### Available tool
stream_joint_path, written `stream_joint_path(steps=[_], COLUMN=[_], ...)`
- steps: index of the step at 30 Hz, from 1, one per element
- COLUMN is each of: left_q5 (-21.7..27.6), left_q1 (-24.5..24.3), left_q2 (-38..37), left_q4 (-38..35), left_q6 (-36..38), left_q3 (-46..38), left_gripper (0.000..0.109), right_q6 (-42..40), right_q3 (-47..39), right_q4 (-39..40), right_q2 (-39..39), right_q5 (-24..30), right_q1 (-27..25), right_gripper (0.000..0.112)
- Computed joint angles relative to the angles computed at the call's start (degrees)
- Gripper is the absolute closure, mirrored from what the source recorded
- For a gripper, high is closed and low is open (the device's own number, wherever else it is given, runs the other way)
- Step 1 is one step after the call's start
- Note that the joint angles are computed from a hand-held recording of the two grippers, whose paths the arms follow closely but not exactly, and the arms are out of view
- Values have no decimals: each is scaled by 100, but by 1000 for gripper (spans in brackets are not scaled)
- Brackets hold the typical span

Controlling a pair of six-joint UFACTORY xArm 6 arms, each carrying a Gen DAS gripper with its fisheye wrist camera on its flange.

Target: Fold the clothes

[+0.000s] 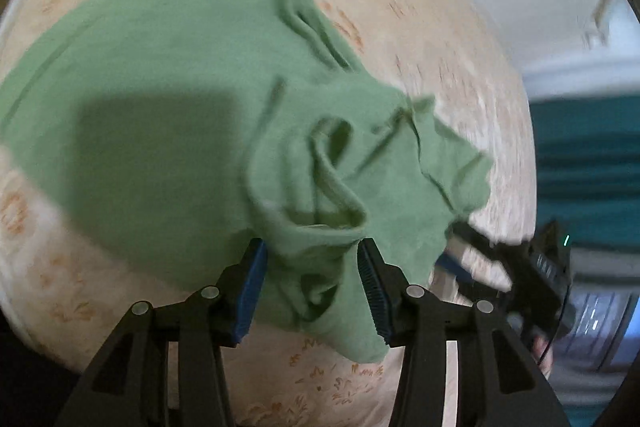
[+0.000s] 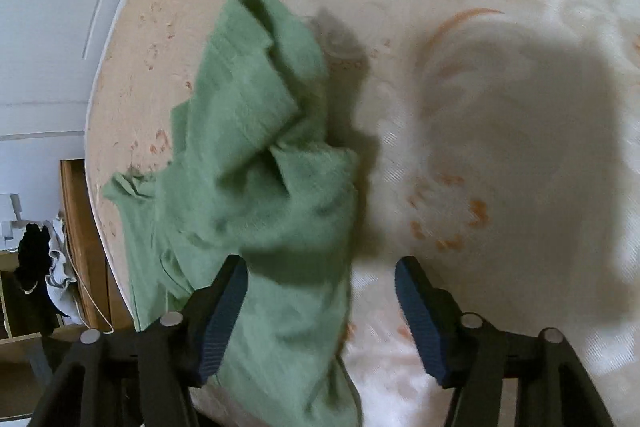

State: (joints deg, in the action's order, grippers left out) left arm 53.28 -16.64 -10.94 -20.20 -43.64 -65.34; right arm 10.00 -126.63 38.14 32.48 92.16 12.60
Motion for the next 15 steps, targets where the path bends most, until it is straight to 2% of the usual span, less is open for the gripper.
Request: stream_joint_path(steps=[2,4,5,7,9,12,14,15], left_q5=[-89,-154,-79,101,248,532,730,765], left_q1=[-53,-53,-18,56,194,312,316,319], left_q2=[144,66,-37,-231,-557,-485,-292,-230], left_q4=[249,553,748,1120,1142,882,935,955], left_q6=[-125,-492,-790,-1364,-1729,-1284,-1006,-853], left_q3=[-124,-57,31,189,510,432,59,-108], left_gripper=[64,101,101,101,101,101,100,93], right_q6=[58,154,233,393,506,407,306,258], right_q3=[-442,-515,-571,-588,-316,-316,-443,-530], right_q4=[-118,-201,-252,-351,-428,-184,-71,-44], right_q2=[235,259,273,254,102,195,267,295], right_q5=[87,-17,-50,-161,-301,-17,133,181], right_q1=[34,55,43,23,-30,-105,-118,-117], right_gripper=[82,98,100,102,103,102,91,83])
